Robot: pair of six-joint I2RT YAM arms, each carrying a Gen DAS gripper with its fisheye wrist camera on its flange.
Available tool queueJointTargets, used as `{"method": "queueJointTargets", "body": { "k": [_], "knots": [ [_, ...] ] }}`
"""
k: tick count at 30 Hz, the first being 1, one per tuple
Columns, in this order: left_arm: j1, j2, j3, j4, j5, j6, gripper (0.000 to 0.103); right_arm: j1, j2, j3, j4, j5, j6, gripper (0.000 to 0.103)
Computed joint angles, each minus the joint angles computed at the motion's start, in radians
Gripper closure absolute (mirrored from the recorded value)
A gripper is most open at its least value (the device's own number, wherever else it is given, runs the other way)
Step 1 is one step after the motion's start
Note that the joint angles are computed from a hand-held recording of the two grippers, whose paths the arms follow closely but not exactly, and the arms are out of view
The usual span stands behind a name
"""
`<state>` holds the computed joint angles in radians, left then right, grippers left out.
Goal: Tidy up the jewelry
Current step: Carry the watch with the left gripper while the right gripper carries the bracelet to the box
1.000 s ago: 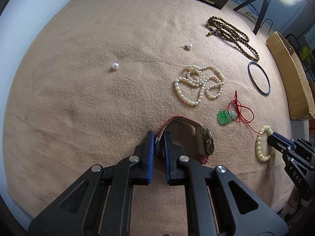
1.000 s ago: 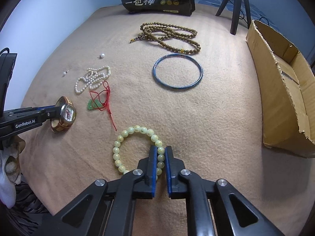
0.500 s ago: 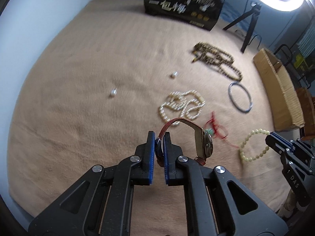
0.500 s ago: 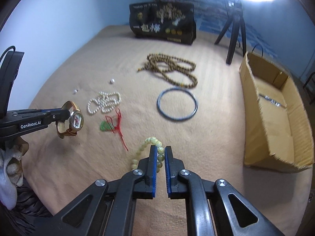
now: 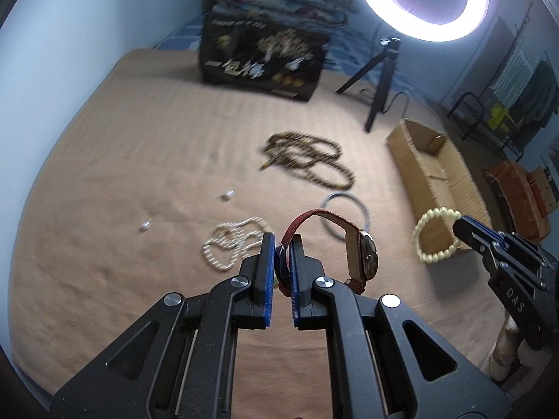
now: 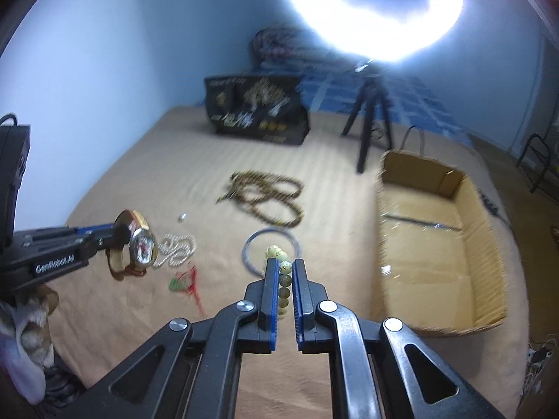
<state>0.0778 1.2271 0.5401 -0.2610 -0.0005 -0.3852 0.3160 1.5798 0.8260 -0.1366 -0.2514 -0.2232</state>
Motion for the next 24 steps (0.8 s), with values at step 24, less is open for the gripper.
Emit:
{"method": "queueJointTargets", "body": {
  "k": [24],
  "knots": [
    [-0.315, 0.446, 0.45, 0.067, -0.065, -0.108, 0.097, -0.388, 0.185, 0.251, -0.056, -0.082, -0.035, 0.098]
  ]
}}
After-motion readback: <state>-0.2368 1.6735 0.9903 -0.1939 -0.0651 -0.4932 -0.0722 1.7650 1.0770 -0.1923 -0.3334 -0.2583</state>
